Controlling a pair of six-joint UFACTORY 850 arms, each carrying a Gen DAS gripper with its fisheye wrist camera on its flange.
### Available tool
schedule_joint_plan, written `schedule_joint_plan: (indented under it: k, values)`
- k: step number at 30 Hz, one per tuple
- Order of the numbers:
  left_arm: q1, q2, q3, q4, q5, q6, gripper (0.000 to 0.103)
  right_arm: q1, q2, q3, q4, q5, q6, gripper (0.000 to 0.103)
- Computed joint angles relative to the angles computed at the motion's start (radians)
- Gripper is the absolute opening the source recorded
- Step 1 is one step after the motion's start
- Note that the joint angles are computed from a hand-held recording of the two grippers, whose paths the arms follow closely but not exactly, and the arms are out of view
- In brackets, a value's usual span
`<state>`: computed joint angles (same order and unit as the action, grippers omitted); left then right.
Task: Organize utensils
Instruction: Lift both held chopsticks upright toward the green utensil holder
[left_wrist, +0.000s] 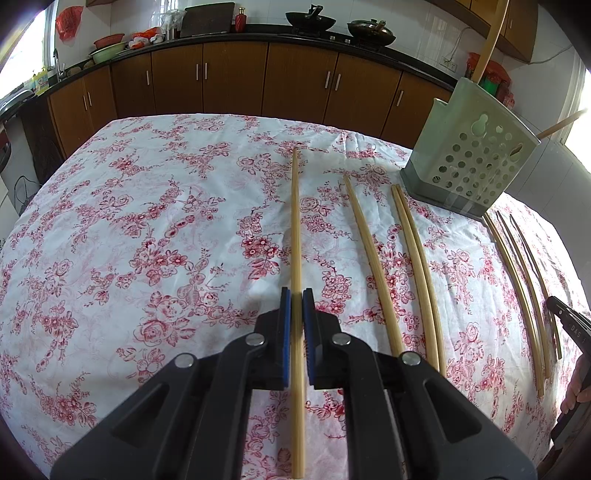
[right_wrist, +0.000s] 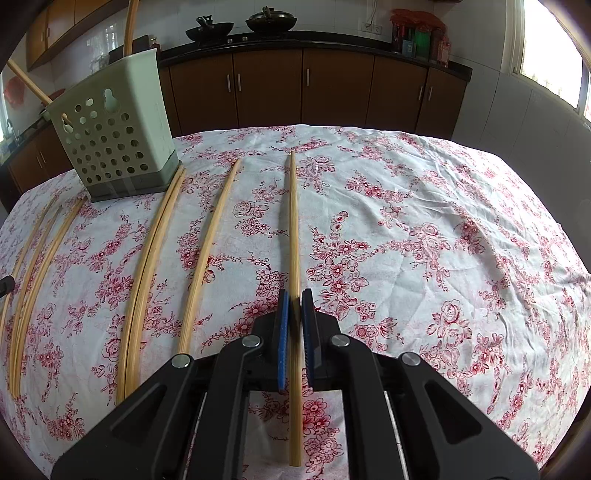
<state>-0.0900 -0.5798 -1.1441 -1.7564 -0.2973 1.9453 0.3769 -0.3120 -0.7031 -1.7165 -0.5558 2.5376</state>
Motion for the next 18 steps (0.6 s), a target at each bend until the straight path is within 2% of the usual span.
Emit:
schedule_joint_plan:
  k: [7, 12, 14, 16, 18]
  values:
    - [-0.001, 0.002, 0.003, -0.005, -0.001, 0.008, 0.01, -0.002, 0.005, 0.006, -0.012, 0.002, 0.021, 0.009]
    - [-0.021, 0.044, 0.062, -0.177, 0.06, 0.265, 0.011, 0.017, 0.026, 0.036, -0.026, 0.003, 0.068, 0.009]
    - [-0.023, 0.053, 0.076, -0.21, 0.063, 0.307, 0.009, 0.013, 0.033, 0.046, -0.056, 0.011, 0.105, 0.009]
    - [-0.026, 0.056, 0.079, -0.218, 0.066, 0.321, 0.008, 0.013, 0.036, 0.047, -0.042, 0.007, 0.094, 0.008]
    - [-0.024, 0.061, 0.075, -0.148, 0.073, 0.253, 0.008, 0.024, 0.054, 0.053, -0.019, -0.026, 0.073, 0.007]
